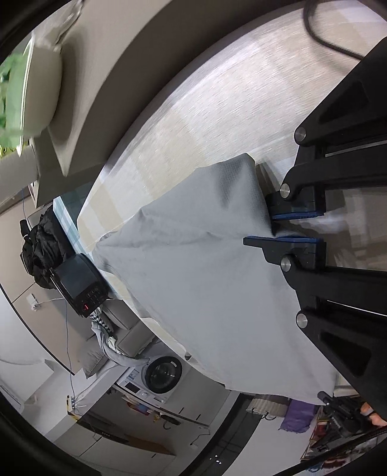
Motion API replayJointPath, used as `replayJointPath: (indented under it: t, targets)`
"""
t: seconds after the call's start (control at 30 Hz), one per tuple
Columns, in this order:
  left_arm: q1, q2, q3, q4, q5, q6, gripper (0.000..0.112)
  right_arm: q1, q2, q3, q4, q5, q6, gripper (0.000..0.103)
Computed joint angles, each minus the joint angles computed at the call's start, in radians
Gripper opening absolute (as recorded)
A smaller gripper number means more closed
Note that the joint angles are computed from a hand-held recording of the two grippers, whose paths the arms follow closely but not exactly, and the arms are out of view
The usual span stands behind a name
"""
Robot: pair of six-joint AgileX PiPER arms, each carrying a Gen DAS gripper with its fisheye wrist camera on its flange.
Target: Fold small clothes
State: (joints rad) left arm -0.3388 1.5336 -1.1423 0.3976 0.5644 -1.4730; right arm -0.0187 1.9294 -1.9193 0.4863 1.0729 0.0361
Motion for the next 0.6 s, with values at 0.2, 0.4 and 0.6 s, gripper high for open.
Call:
replayJointPath:
  t: [0.2,0.4,0.6]
  targets:
    - [-0.112,-0.128,0.12,0.098,0.039,-0.134,0.0,-0.037,-0.134,0.185,0.03,-0.02,-0.094,0.008]
    - [-0.298,-0.254,0.197,0.147,0.172,-0.236,0.0,-0.125,-0.315,0.425,0.105,-0.015,-0.228,0.008]
    - [-0.452,-0.354,0.268,0.202,0.285,-0.369,0.001,-0.217,-0.43,0.531,0.174,0.067,-0.348,0.011]
